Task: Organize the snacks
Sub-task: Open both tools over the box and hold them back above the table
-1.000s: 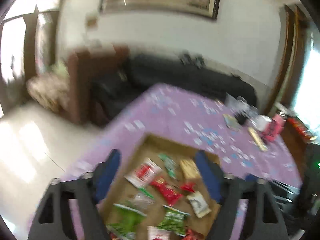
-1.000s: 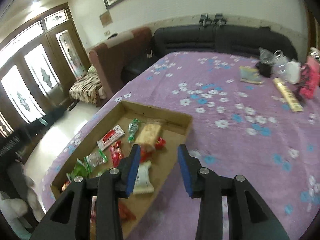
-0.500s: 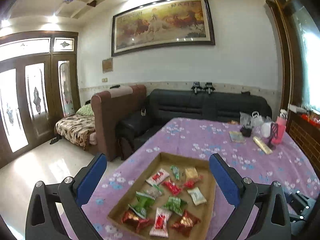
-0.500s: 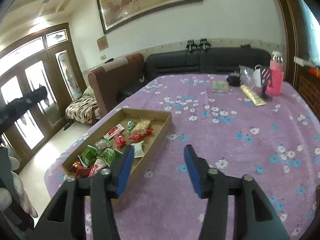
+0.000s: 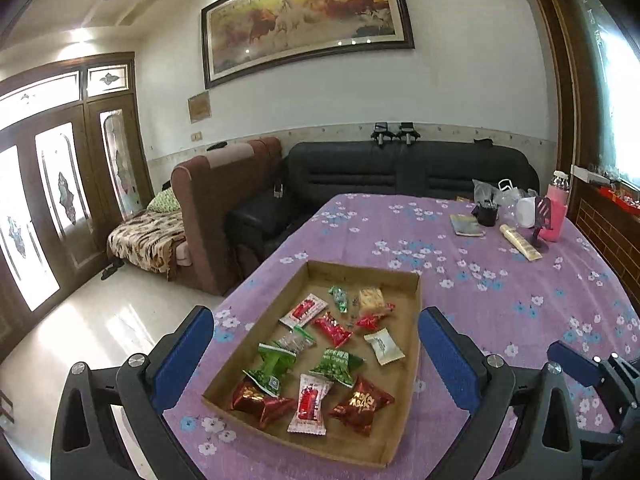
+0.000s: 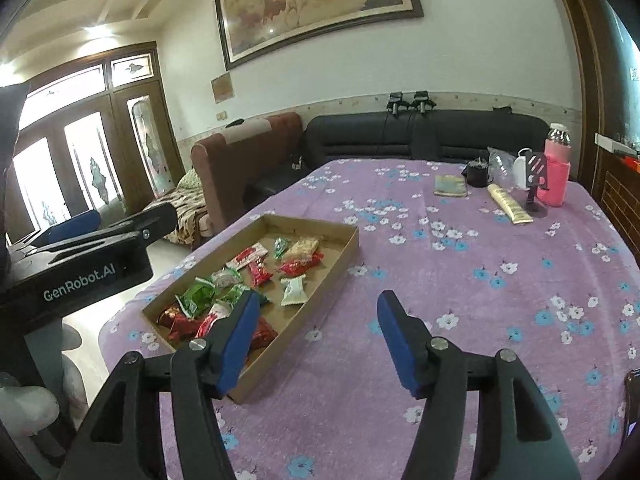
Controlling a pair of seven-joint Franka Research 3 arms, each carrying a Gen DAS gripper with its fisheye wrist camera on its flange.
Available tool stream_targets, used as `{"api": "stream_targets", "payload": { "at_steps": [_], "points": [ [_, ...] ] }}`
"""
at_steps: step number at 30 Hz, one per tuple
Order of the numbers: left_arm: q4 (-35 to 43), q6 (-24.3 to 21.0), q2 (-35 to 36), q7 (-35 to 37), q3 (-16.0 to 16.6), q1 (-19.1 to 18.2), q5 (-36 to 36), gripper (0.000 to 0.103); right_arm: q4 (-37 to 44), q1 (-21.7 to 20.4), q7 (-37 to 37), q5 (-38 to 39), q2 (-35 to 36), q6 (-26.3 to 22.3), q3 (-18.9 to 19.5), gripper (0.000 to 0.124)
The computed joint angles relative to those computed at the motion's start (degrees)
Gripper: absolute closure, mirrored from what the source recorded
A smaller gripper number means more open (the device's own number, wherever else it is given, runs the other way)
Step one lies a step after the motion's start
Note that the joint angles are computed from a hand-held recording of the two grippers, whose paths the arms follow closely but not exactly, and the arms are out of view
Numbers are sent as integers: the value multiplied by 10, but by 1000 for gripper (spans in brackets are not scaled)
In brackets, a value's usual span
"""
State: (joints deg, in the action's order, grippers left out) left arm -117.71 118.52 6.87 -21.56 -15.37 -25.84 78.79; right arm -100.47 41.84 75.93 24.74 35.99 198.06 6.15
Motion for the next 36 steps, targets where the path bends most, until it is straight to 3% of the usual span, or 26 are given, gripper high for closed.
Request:
{"api": "stream_targets", "payload": {
  "at_steps": [15, 36],
  "points": [
    [12, 90, 40, 21, 27, 24, -29, 0, 79, 61, 50, -8, 56, -96, -84, 62],
    [15, 138, 56, 26, 44, 33, -36, 0, 122, 60, 141, -98, 87, -140, -102, 62]
  ]
}}
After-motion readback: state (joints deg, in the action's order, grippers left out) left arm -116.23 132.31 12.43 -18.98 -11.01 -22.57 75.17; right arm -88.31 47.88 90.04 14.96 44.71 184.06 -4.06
